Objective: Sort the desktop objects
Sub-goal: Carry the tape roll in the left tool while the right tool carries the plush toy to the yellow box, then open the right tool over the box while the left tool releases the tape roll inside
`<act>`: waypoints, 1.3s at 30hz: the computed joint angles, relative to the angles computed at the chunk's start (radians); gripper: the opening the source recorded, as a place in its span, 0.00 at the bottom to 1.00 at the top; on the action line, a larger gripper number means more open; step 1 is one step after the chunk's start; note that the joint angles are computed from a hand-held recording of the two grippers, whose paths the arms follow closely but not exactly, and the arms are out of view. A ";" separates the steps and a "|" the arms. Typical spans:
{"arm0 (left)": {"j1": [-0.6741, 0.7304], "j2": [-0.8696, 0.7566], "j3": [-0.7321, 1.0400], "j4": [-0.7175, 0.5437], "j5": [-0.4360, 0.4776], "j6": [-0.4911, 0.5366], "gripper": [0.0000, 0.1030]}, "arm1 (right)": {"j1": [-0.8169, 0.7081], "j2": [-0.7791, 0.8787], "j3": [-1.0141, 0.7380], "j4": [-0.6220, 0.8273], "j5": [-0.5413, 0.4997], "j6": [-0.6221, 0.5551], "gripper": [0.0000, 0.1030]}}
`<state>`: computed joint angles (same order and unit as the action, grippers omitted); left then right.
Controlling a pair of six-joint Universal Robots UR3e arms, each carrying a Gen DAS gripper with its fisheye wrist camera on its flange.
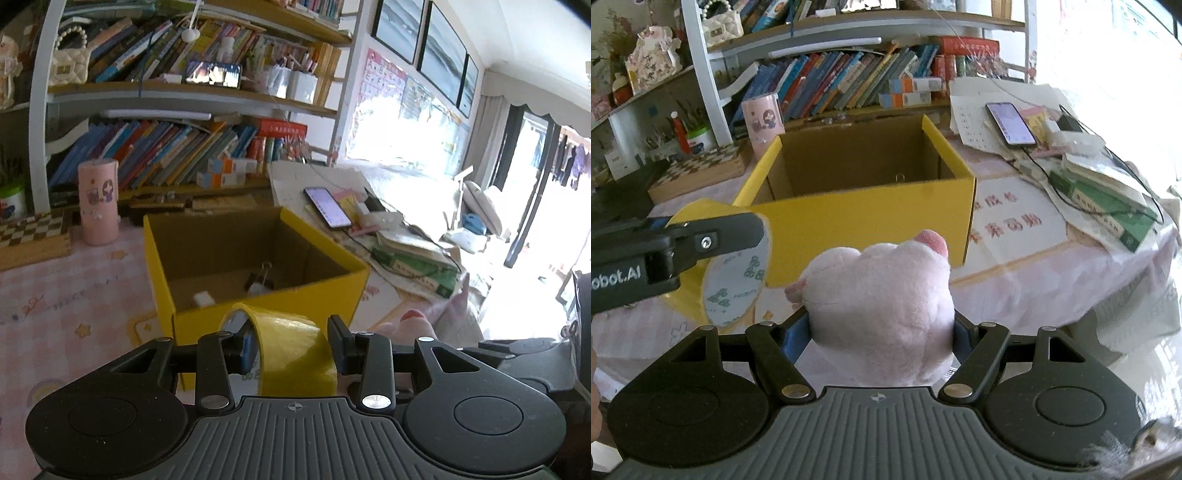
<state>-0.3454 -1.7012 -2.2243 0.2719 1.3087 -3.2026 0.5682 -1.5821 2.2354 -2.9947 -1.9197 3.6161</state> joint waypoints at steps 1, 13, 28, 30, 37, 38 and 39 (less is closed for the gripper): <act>-0.008 -0.014 0.023 0.001 0.012 -0.006 0.37 | -0.019 -0.005 0.002 -0.010 0.016 -0.023 0.70; -0.097 -0.205 0.341 -0.008 0.165 -0.061 0.37 | -0.262 -0.053 -0.012 -0.138 0.232 -0.271 0.70; -0.127 -0.484 0.706 -0.236 0.332 -0.078 0.36 | -0.517 0.066 -0.161 -0.211 0.489 -0.451 0.70; -0.126 -0.505 0.732 -0.276 0.328 -0.092 0.36 | -0.528 0.114 -0.209 -0.204 0.512 -0.476 0.70; -0.136 -0.555 0.800 -0.355 0.343 -0.100 0.37 | -0.528 0.315 -0.432 -0.092 0.564 -0.545 0.70; -0.138 -0.561 0.811 -0.369 0.346 -0.100 0.37 | -0.524 0.343 -0.469 -0.067 0.567 -0.555 0.70; -0.139 -0.566 0.820 -0.383 0.348 -0.099 0.37 | -0.520 0.366 -0.503 -0.037 0.574 -0.567 0.70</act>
<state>-0.4845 -2.2676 -1.4043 -0.1106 1.6568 -3.3017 0.0479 -1.2156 1.7325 -3.0312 -1.3454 3.0488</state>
